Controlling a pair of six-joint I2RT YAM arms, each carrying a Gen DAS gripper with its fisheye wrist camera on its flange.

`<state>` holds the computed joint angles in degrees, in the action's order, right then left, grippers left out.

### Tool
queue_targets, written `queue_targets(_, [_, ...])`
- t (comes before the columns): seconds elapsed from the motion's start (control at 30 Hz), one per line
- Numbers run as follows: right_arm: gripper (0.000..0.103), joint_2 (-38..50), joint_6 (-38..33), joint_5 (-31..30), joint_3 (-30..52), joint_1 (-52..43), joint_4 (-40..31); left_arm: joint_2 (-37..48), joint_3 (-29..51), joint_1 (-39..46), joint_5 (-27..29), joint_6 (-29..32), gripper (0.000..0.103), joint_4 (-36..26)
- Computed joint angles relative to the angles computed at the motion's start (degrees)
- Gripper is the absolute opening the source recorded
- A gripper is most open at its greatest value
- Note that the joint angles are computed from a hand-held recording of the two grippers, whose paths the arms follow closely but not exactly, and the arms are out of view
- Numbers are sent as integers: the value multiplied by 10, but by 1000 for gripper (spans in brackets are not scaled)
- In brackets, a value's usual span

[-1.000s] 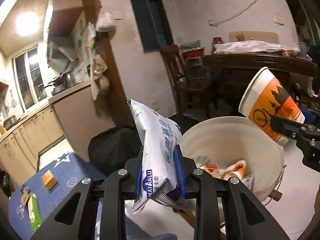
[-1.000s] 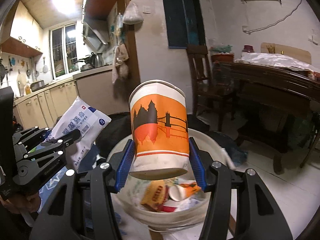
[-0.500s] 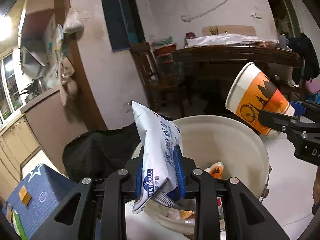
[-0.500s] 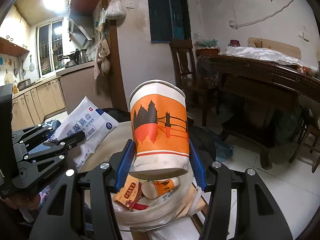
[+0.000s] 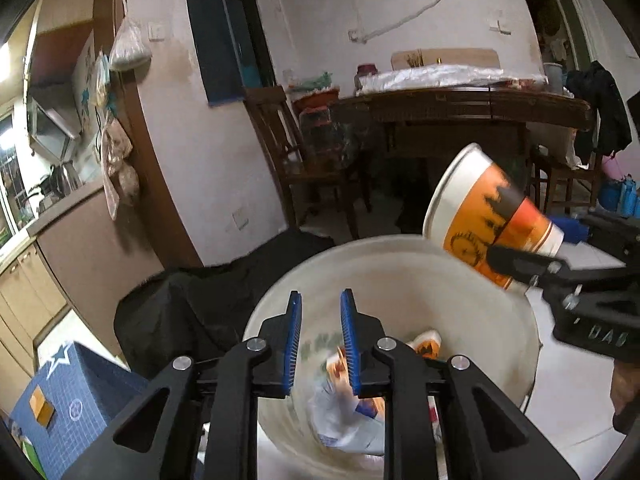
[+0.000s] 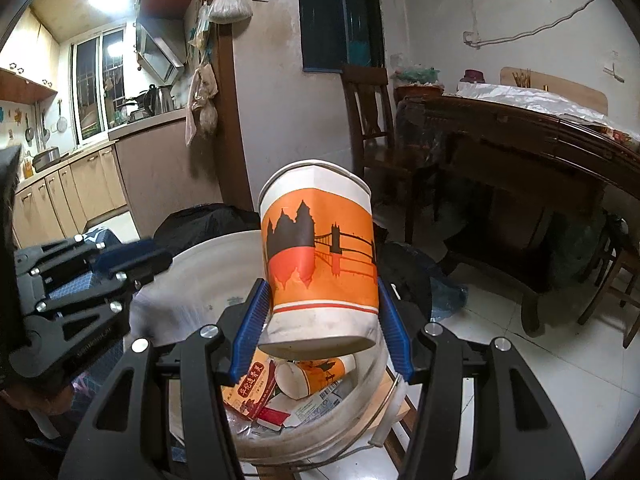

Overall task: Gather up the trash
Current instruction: 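Open both tools to drop the wipes packet and cup into the bucket, then move both tools back over the remaining trash on the table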

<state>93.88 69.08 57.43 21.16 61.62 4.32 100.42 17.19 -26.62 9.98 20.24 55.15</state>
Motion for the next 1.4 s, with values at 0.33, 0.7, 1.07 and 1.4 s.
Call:
queue_targets(0.33, [62,22,-18,-37,-20,-32,72,10,8,2,-28,7,31,8])
queue_targets(0.7, [62,16,-26,-26,2,-25,41,-8,2,18,-32,1,31,1])
queue_targets(1.07, [62,40,-58,-28,52,-24,34,-46,-18,69,-11,-1,31,-9])
queue_targets(1.4, [62,122,-166,-66,148,-35,97,-58,-22,218,53,28,33,-34])
